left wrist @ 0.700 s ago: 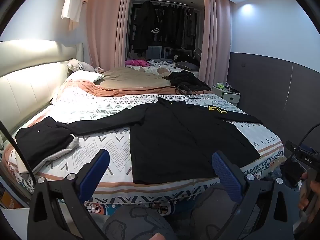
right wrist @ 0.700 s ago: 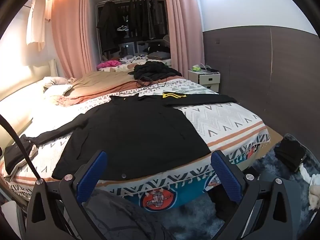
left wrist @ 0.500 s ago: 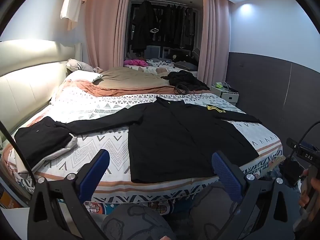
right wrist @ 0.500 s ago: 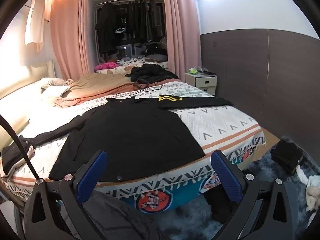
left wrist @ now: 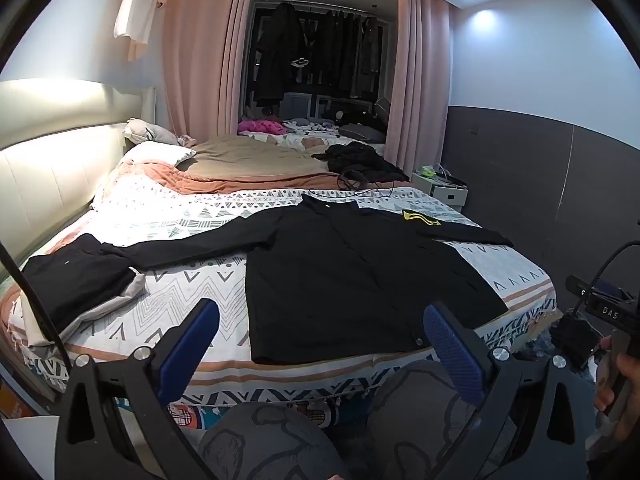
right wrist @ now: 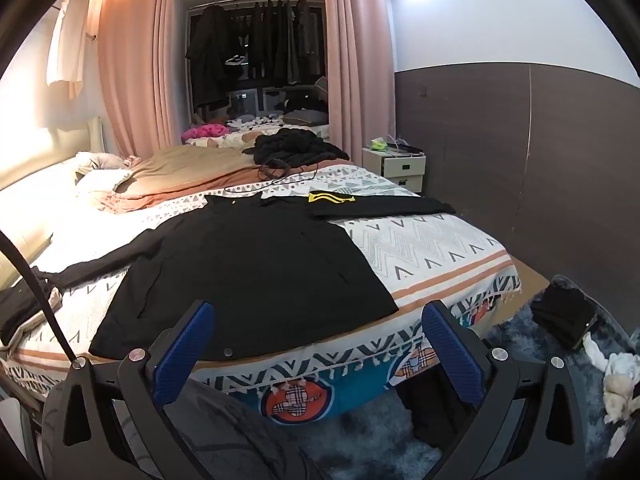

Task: Fold large clothes

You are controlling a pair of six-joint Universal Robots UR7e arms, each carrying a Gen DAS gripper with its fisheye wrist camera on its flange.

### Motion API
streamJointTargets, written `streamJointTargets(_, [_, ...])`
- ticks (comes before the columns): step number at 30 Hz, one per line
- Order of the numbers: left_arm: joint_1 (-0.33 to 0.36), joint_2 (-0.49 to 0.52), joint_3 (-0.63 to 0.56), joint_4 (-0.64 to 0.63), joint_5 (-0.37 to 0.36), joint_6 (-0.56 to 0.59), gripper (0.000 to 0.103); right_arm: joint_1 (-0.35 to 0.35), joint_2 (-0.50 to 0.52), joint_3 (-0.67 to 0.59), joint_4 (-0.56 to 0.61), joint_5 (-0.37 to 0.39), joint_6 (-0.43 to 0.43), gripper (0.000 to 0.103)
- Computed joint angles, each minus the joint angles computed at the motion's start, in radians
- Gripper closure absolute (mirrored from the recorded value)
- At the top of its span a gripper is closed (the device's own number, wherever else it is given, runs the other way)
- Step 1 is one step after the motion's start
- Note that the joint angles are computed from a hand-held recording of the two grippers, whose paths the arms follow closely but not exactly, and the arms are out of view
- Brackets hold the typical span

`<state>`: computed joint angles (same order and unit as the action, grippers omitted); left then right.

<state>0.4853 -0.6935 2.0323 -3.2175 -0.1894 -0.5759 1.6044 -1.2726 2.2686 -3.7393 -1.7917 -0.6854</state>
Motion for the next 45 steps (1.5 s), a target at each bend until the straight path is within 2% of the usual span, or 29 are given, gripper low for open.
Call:
streamJointTargets(11, [-0.005,-0.020,0.015,0.033,-0.013,-0.067,0.000,0.002,-0.007,0.009,-0.014,0.003,-0.008,0.000])
streamJointTargets(20, [-0.009,-0.020,0.021,0.009,-0.014,-0.036,0.000,-0.004,0.008,0.021,-0.046,0.009,-0.016,0.000])
streamJointTargets(29, [-0.009,-0.013,0.034,-0.064,-0.033,0.004,0.000,0.015,0.017,0.027,-0.073,-0.024,-0.038,0.000])
streamJointTargets(34, [-0.018,-0.016,0.049,-0.062,-0.021,-0.017,0.000,0.013,0.005,0.033,-0.068,-0.017,-0.039,0.000])
streamJointTargets(45, [-0.020,-0.012,0.047,-0.109,-0.012,0.014,0.000,0.007,0.002,0.021,-0.047,-0.006,-0.031,0.000])
